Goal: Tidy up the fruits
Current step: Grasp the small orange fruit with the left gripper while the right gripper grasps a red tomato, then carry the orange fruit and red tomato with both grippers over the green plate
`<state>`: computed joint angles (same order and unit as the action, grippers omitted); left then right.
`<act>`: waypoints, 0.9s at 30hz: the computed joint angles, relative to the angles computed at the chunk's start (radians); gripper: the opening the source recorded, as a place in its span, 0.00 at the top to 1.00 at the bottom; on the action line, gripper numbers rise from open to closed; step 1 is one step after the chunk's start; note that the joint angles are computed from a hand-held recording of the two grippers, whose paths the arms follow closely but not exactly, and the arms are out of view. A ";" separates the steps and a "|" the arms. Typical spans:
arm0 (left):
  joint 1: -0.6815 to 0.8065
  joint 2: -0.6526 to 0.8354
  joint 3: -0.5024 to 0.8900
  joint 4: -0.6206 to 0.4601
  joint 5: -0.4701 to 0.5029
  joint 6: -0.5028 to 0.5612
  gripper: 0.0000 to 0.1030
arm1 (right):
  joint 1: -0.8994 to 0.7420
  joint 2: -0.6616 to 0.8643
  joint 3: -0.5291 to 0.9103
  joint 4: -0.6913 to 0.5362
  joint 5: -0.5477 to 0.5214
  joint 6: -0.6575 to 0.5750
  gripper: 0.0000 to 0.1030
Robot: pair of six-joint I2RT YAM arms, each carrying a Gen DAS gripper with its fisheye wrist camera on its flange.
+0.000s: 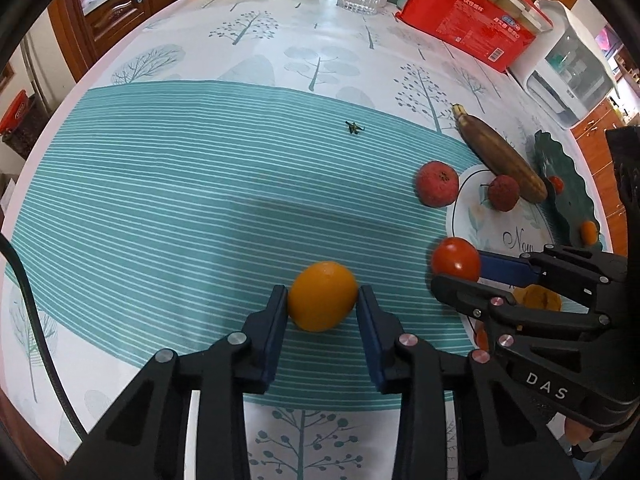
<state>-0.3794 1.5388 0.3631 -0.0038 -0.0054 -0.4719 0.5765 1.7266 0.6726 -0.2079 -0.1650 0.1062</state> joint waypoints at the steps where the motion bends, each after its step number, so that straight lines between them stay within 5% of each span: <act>1: -0.006 0.001 0.000 0.001 -0.006 -0.001 0.68 | 0.002 0.003 0.003 0.001 0.003 0.002 0.69; 16: -0.088 -0.122 0.000 -0.106 -0.038 -0.047 0.69 | 0.006 -0.134 -0.049 -0.028 -0.005 0.022 0.69; 27: -0.266 -0.237 0.164 -0.322 -0.108 -0.113 0.69 | -0.087 -0.539 -0.133 -0.230 0.012 -0.003 0.69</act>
<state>-0.6451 1.3022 0.5270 -0.3258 -0.1135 -0.5845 0.4892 1.1874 0.5400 -0.4381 -0.1528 0.1031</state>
